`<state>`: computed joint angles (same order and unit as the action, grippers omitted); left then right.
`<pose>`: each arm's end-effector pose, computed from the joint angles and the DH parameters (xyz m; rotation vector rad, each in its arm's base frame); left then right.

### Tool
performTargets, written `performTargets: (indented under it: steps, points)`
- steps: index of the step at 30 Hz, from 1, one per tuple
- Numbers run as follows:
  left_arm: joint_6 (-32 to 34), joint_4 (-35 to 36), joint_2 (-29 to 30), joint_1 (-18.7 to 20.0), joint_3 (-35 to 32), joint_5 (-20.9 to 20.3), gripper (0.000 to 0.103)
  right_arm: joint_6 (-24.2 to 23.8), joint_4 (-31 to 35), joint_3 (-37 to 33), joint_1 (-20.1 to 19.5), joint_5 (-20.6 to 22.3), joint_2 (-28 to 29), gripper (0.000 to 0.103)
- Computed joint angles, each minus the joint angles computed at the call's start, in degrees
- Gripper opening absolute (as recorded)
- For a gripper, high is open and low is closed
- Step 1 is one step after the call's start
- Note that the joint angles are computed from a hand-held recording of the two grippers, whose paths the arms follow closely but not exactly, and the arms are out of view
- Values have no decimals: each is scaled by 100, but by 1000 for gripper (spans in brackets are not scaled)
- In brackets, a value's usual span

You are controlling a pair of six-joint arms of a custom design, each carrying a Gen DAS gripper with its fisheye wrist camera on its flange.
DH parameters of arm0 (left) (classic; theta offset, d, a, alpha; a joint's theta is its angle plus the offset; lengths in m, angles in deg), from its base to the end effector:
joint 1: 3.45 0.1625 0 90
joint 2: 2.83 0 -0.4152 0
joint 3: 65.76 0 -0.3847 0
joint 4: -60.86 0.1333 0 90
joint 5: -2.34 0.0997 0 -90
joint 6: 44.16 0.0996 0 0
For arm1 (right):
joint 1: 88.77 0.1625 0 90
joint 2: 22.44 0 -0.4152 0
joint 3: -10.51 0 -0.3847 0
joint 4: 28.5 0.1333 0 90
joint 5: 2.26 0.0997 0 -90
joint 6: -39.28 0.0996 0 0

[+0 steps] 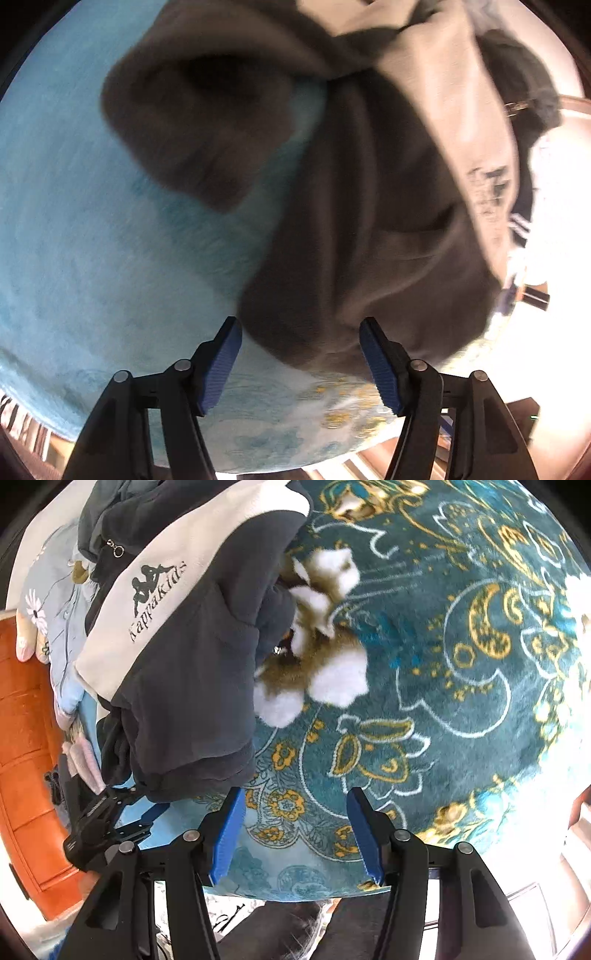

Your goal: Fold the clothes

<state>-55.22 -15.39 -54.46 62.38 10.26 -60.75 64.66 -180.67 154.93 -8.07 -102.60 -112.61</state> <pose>-0.0959 -0.6493 0.1977 0.4776 2.3941 0.6255 0.0596 -0.3500 0.1822 -0.9038 -2.8321 0.2414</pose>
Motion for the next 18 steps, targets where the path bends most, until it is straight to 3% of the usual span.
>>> performTargets:
  steps: [1,4,5,8,14,18]
  points:
    - [-21,-33,17,13,-34,-111,64,42,-91,38,4,27,24,58]
    - [-206,48,126,64,-98,-133,48,127,-332,121,54,99,111,58]
    - [-303,157,168,66,-114,-48,33,146,-406,146,82,117,139,58]
    - [-275,83,92,-1,-62,-324,15,188,-565,218,151,145,172,58]
    - [75,-497,187,-308,-304,-1485,12,219,-875,407,196,214,113,58]
    - [266,-653,968,-464,-1323,-1913,12,163,-1220,382,343,242,361,61]
